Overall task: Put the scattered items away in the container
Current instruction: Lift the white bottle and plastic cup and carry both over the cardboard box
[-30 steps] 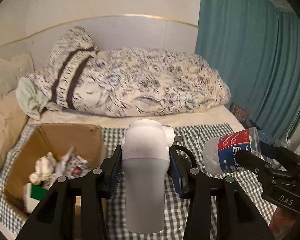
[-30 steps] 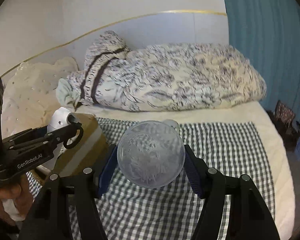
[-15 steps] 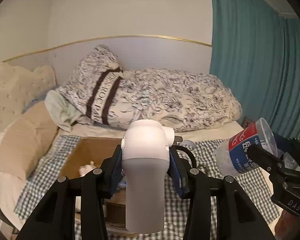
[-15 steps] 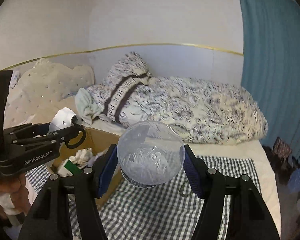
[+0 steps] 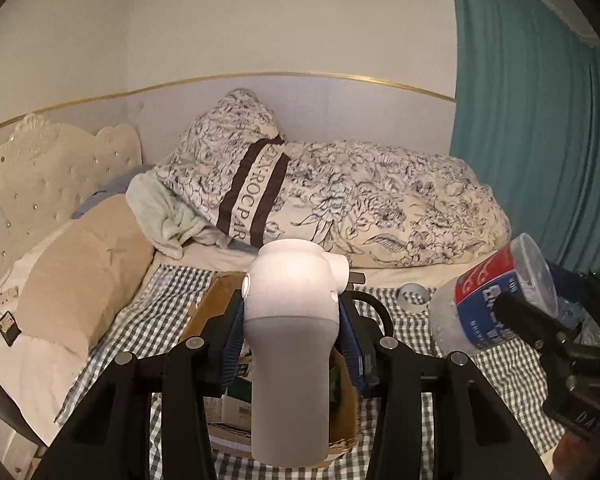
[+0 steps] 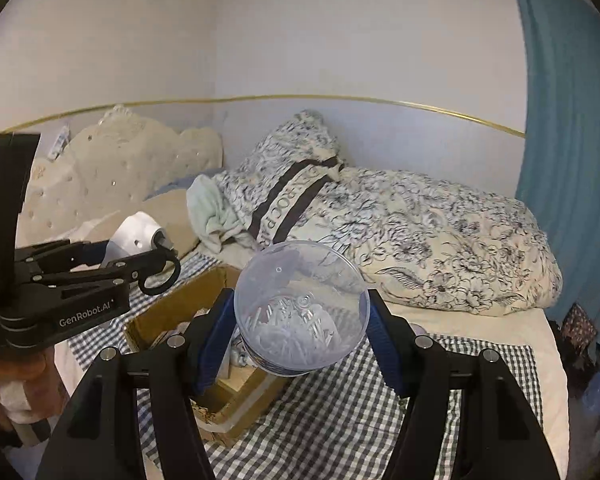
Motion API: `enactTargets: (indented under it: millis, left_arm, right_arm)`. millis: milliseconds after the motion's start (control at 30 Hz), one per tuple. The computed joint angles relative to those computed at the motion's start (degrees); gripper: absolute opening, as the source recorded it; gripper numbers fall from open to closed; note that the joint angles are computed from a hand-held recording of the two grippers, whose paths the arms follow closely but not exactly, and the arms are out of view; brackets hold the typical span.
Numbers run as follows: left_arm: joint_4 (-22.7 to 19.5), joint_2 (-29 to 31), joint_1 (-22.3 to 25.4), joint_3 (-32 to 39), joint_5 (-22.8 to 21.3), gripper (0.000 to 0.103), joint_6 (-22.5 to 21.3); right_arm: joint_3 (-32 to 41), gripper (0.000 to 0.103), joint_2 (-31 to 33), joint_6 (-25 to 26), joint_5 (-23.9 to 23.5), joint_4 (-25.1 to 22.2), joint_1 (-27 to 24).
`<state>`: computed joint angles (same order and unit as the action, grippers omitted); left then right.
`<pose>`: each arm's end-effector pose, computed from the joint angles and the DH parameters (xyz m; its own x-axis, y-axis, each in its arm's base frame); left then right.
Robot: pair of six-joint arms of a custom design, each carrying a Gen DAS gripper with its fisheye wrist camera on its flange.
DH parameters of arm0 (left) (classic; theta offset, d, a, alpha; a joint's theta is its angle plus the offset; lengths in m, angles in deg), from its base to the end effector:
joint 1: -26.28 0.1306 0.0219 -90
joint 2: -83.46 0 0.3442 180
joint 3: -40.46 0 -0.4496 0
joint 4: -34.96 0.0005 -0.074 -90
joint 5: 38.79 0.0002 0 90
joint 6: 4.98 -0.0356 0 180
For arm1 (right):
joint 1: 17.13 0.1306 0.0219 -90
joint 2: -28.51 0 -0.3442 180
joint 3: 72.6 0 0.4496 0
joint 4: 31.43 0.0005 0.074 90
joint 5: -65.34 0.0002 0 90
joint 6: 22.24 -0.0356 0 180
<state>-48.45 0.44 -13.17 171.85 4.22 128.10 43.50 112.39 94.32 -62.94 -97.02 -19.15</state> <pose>0.4015 -0.2973 0.6520 -0.4687 -0.2177 -0.8561 -0.3520 0.9349 -0.0450 0.4511 0.0057 0.6563 -0.2729 -0.3416 -0.8994 -0.6835 0.7267 -0.0686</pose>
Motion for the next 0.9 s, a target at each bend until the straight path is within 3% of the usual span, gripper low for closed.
enactTargets:
  millis: [300,900]
  left_arm:
    - [2.2,-3.3,4.7,-7.6,5.7,0.044,0.0]
    - [6.6,-4.4,13.7,-19.2,17.6,0.045,-0.1]
  right_arm:
    - [0.9,0.064,3.8,0.1,3.8,-1.4,5.3]
    - [2.2,0.064,13.6,2.5,11.3,-1.6,13.7]
